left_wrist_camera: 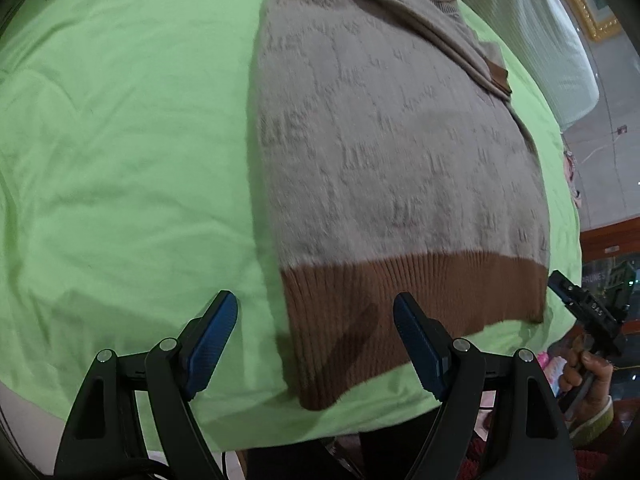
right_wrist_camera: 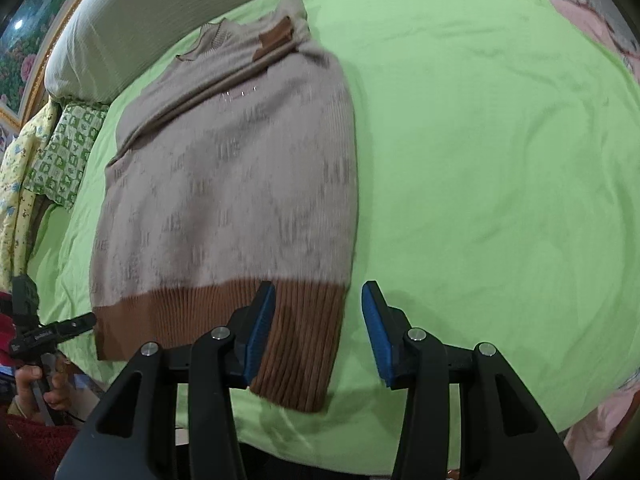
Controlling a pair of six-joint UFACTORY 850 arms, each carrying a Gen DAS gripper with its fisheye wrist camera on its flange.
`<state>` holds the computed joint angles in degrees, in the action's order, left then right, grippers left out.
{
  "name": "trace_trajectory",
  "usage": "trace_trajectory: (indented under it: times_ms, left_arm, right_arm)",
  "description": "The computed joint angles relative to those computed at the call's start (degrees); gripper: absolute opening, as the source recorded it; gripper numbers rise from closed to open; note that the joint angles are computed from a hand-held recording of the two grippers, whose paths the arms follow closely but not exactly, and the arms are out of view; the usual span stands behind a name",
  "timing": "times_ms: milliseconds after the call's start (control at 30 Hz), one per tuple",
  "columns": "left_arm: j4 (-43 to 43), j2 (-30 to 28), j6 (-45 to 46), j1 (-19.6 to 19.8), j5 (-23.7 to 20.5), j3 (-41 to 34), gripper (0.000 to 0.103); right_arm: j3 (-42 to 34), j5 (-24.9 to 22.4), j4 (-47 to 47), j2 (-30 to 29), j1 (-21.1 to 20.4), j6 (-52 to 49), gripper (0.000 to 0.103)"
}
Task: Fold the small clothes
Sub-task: 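Grasp the brown hem with the left gripper and lift it toward the collar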
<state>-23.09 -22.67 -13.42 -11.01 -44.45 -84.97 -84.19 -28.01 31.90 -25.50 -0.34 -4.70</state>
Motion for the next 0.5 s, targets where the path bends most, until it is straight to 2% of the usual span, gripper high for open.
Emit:
trace_trajectory:
  times_ms: [267, 333, 367, 400, 433, 467, 500]
  left_arm:
    - [-9.0, -1.2, 5.2, 0.3, -0.2, -0.2, 0.081]
    - [-9.8, -1.6, 6.2, 0.1, 0.4, -0.5, 0.074]
    - [-8.9, -1.8, 6.3, -0.1, 0.5, -0.7, 0.061]
    - [-7.5, -2.0, 6.2, -0.3, 0.4, -1.2, 0.041]
    - [-7.6, -2.3, 7.4, -0.2, 0.0, -1.6, 0.028]
    - [-9.9, -2.8, 9.5, 0.2, -0.6, -1.9, 0.011]
    - [-12.9, -3.0, 11.6, 0.8, -0.9, -1.8, 0.011]
  right_arm:
    - [0.3, -2.7, 8.1, -1.3, -0.1, -6.7, 0.046]
    - [0.2, -3.3, 12.6, -1.8, -0.6, -10.0, 0.046]
    - [0.1, -3.7, 14.0, -2.0, -0.8, -11.0, 0.046]
    - [-0.2, -4.4, 15.2, -2.3, -0.9, -12.2, 0.045]
    - [-0.7, -5.1, 14.4, -2.6, -1.0, -12.4, 0.040]
    - [-1.3, -6.1, 13.0, -3.0, -0.9, -11.7, 0.019]
    - [-1.5, -7.1, 13.1, -3.2, -1.1, -11.9, 0.011]
